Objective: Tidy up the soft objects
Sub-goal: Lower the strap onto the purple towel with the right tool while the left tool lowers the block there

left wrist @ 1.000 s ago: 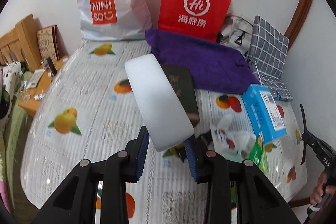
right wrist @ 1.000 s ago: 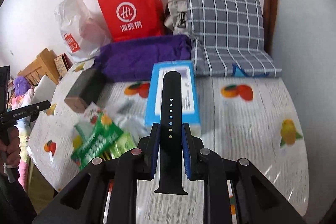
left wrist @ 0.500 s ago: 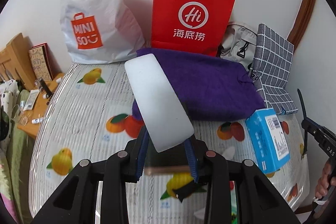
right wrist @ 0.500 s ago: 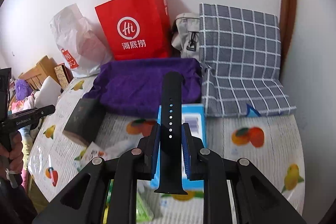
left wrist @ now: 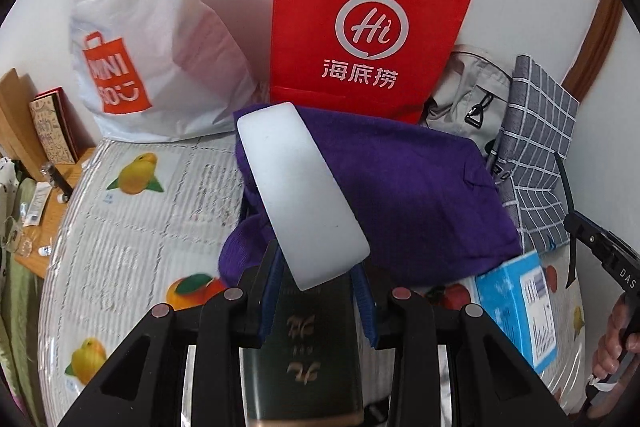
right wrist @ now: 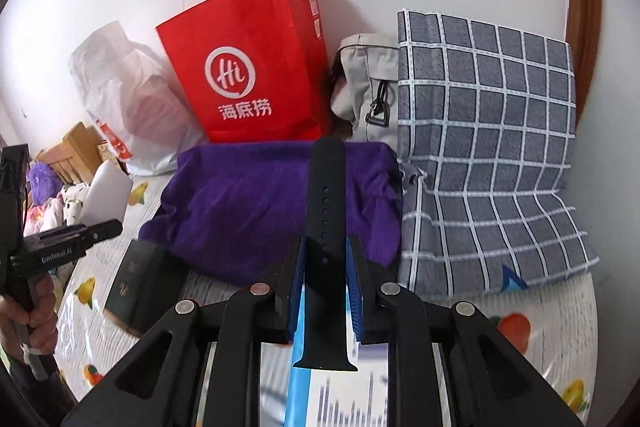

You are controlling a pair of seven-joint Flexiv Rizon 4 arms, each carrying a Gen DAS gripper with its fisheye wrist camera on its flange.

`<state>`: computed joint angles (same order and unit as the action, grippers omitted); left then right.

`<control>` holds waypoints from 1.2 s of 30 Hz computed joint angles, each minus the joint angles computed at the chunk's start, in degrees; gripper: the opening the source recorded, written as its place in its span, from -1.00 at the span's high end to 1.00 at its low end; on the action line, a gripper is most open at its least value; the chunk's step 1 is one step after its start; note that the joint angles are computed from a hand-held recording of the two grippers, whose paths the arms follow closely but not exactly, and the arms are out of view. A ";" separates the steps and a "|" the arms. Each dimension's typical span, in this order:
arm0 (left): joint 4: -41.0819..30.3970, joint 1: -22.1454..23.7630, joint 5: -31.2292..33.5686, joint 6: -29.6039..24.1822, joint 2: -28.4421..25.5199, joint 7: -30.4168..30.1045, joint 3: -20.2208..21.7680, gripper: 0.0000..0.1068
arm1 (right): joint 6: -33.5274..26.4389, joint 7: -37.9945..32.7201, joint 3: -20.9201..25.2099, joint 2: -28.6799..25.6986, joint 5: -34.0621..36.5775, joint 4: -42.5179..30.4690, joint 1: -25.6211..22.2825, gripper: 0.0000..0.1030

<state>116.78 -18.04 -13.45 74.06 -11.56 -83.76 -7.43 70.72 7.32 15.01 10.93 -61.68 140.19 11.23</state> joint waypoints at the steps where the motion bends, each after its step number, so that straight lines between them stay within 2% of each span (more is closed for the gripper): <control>1: -1.13 -0.15 0.66 -0.45 -0.88 -0.54 0.21 0.40 | 0.82 0.26 -0.61 -0.82 -0.91 -0.47 -0.48 0.61; 9: -10.29 -0.54 3.11 -3.31 -7.81 -2.70 0.47 0.40 | 4.69 0.46 -4.68 -7.53 -6.41 -4.98 -2.13 0.61; 16: -17.00 -0.52 3.12 -6.75 -13.87 -2.37 0.54 0.40 | 6.89 -3.10 -7.99 -14.37 -6.38 -8.70 -1.31 0.61; 18: -19.15 -0.59 3.19 -8.92 -15.49 -2.35 0.60 0.40 | 7.16 -5.99 -8.30 -15.91 -3.33 -9.28 -0.77 0.61; 22: -20.71 0.03 2.09 -10.48 -17.49 -1.19 -0.10 0.40 | 9.38 -8.08 -9.93 -18.58 -1.12 -9.66 0.04 0.61; 27: -21.98 -0.01 1.37 -11.33 -19.61 -0.85 -0.14 0.40 | 9.26 -11.69 -11.17 -20.89 3.84 -9.74 1.66 0.61; 30: -22.18 0.52 0.43 -11.85 -20.34 -0.22 -0.66 0.39 | 10.94 -9.26 -13.25 -21.37 1.43 -9.26 2.30 0.60; 36: -22.49 0.53 -0.16 -12.09 -21.03 -0.08 -0.59 0.36 | 11.90 -9.95 -13.78 -22.35 3.07 -8.85 2.51 0.60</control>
<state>94.28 -17.51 -13.61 61.97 -32.58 -83.85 -8.03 82.62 -2.63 1.23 -11.42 -58.62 131.34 13.74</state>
